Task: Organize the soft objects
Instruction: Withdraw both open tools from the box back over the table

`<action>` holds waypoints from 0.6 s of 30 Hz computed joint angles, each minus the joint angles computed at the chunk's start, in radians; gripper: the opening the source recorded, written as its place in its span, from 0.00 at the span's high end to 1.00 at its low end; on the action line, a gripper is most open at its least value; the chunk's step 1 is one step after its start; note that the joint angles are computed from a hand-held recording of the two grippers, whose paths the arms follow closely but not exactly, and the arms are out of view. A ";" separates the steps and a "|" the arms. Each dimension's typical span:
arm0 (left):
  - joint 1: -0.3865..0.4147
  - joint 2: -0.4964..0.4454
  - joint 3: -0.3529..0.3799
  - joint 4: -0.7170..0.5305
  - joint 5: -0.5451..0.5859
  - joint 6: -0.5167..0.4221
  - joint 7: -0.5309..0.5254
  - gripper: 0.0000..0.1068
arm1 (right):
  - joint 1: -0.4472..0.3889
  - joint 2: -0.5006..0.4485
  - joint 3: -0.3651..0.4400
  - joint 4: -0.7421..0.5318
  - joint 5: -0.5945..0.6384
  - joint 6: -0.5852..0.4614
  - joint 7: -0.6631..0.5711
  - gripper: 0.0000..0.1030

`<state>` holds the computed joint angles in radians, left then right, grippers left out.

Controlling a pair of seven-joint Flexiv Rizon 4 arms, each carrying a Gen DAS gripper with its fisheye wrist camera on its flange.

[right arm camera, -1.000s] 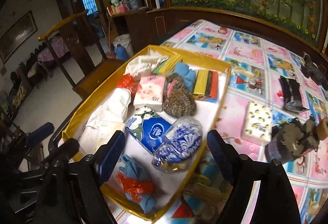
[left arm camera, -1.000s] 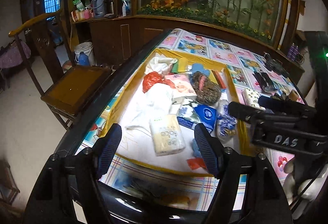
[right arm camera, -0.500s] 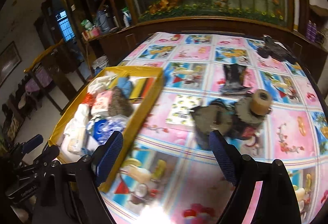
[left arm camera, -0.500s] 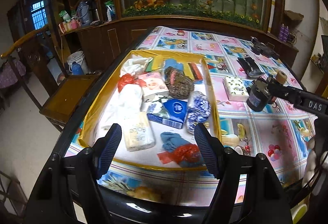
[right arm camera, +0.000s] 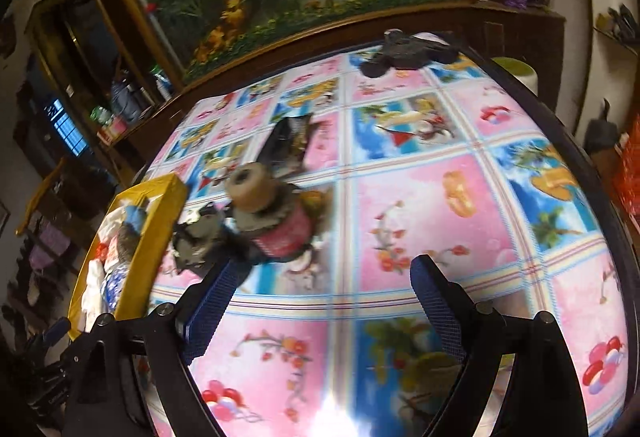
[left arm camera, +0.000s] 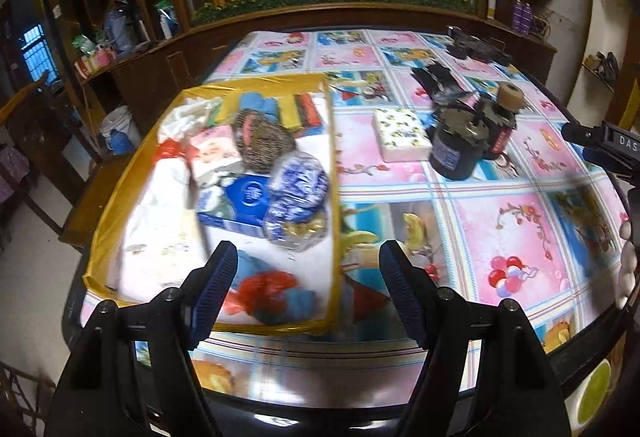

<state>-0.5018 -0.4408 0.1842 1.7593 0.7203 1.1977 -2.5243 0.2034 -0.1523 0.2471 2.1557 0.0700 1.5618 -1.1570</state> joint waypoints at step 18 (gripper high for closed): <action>0.240 -0.089 -0.272 0.092 -0.476 0.268 0.479 0.32 | -0.185 -0.117 0.092 -0.301 0.399 -0.282 -0.335 0.14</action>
<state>-0.2622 -0.5297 -0.0875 1.8516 0.2439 1.4655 -2.0453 0.0185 -0.2698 0.3390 1.8543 0.4685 1.2794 -1.4915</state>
